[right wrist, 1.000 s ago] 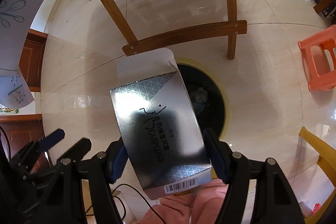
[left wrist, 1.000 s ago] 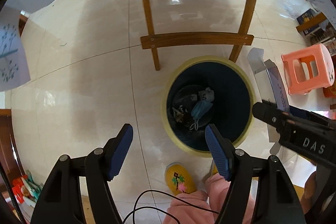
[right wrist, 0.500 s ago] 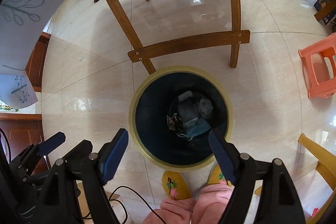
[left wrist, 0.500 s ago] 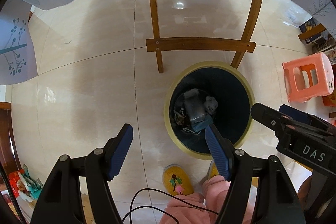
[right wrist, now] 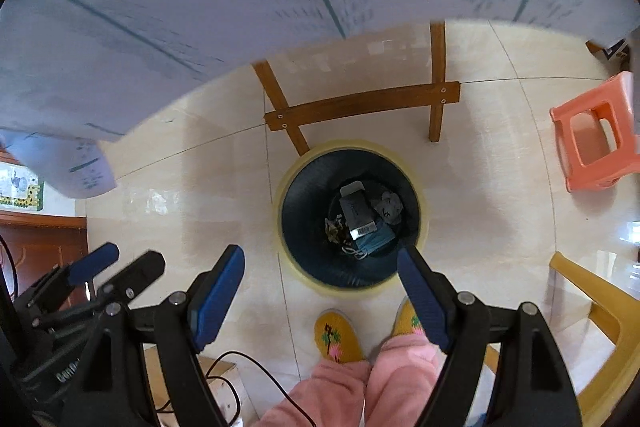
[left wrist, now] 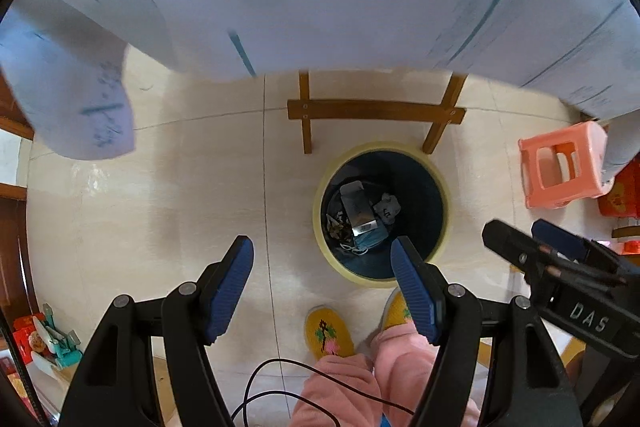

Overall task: Collect trash
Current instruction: 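Raise both open tools back toward the trash on the table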

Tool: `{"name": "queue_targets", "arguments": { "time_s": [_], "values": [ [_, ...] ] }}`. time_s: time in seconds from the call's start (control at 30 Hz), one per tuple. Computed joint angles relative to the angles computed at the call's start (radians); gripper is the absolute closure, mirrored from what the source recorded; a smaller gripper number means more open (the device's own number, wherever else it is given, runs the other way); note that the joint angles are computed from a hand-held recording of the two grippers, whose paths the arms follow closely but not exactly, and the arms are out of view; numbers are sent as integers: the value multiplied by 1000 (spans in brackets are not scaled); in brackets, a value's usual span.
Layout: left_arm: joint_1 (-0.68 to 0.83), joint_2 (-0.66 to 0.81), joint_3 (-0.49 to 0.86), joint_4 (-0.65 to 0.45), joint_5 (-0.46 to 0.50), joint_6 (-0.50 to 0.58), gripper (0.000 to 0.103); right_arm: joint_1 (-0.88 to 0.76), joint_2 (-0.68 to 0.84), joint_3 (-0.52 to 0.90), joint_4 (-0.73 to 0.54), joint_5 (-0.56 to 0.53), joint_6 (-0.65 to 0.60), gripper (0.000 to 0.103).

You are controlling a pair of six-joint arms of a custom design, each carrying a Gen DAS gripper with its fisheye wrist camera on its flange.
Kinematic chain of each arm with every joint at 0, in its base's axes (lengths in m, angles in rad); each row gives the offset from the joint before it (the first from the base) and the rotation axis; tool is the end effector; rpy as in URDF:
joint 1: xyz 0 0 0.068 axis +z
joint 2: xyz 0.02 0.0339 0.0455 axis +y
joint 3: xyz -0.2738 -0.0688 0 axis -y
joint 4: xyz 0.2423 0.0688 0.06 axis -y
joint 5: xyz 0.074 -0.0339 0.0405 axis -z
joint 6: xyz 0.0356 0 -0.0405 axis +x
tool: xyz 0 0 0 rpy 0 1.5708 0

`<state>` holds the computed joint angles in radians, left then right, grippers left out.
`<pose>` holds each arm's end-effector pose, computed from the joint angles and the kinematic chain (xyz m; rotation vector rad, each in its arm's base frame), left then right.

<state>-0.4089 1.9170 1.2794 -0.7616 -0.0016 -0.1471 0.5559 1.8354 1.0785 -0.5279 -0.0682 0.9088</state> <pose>0.3322 -0.1439 0.1670 0.3882 2.9500 -0.0679 0.2874 0.1814 0.1499 0.5041 2.9096 0.3592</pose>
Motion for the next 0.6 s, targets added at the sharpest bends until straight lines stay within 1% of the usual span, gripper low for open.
{"name": "queue_targets", "arguments": {
  "time_s": [0.13, 0.2, 0.27, 0.33, 0.4, 0.43, 0.47, 0.53, 0.6],
  "values": [
    [8, -93, 110, -170, 19, 15, 33, 33, -125, 105, -216, 21, 11, 23],
    [14, -138, 183, -264, 32, 25, 33, 45, -161, 173, -310, 35, 8, 23],
    [16, -168, 265, -354, 44, 33, 33, 63, -192, 279, -437, 63, 3, 23],
    [22, -188, 372, -456, 61, 49, 33, 79, -208, 382, -539, 89, -4, 23],
    [27, -190, 483, -545, 76, 65, 33, 92, -207, 476, -621, 118, -8, 23],
    [31, -189, 526, -577, 84, 72, 33, 99, -207, 545, -676, 137, -10, 23],
    [33, -179, 603, -625, 95, 81, 33, 103, -205, 592, -710, 152, -11, 23],
    [41, -161, 723, -686, 100, 102, 33, 113, -198, 690, -780, 190, -4, 23],
    [48, -123, 880, -747, 104, 120, 33, 119, -184, 781, -835, 227, 4, 23]
  ]
}}
